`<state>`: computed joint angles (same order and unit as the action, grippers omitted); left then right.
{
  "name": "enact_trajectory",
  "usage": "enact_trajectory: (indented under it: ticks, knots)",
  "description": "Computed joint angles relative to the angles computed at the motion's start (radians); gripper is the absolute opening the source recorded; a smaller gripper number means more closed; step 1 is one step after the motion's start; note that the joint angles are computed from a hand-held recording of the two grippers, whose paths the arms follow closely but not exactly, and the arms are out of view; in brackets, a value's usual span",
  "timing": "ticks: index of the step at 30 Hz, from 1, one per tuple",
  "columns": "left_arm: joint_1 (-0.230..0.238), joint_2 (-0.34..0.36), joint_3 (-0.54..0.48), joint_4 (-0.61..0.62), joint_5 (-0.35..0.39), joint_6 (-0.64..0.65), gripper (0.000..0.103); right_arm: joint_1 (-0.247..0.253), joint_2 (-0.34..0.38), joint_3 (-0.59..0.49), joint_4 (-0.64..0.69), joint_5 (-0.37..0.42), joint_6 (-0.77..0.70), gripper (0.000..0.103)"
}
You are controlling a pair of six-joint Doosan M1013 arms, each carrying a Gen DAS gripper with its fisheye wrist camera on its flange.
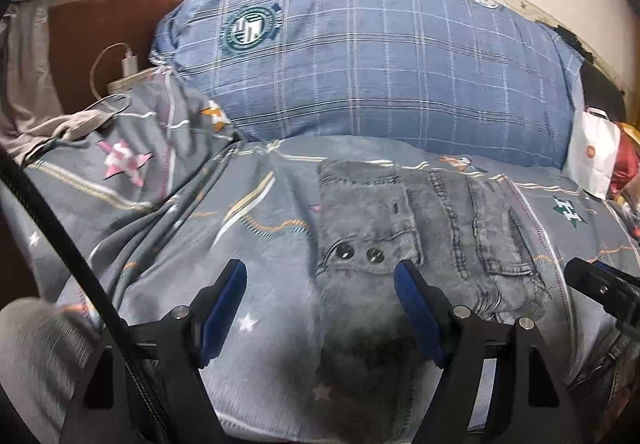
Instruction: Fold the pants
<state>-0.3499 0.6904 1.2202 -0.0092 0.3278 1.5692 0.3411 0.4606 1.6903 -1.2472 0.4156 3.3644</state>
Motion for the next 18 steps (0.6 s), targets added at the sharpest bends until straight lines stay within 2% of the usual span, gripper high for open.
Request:
enact_trajectory:
  ticks: [1,3,4,9,14,18]
  knots:
    - [-0.001,-0.004,0.006,0.025,-0.001,-0.028,0.077,0.008,0.0,0.001,-0.021,0.012,0.006,0.08]
    - [0.005,-0.013,0.016,-0.052,0.012,0.035,0.077,0.023,0.0,-0.001,-0.034,0.029,-0.013,0.08]
    - [0.006,-0.016,0.019,-0.051,0.014,0.032,0.077,0.028,0.0,-0.001,-0.041,0.03,-0.015,0.08]
    - [-0.002,-0.036,0.052,0.06,-0.016,-0.048,0.077,0.033,-0.008,0.007,-0.094,0.006,0.026,0.08]
    - [-0.001,-0.046,0.07,0.107,-0.045,-0.099,0.079,0.032,-0.011,0.008,-0.08,-0.008,0.021,0.08]
    - [-0.002,-0.044,0.064,0.128,-0.035,-0.12,0.081,0.035,-0.008,0.005,-0.075,-0.004,0.003,0.08]
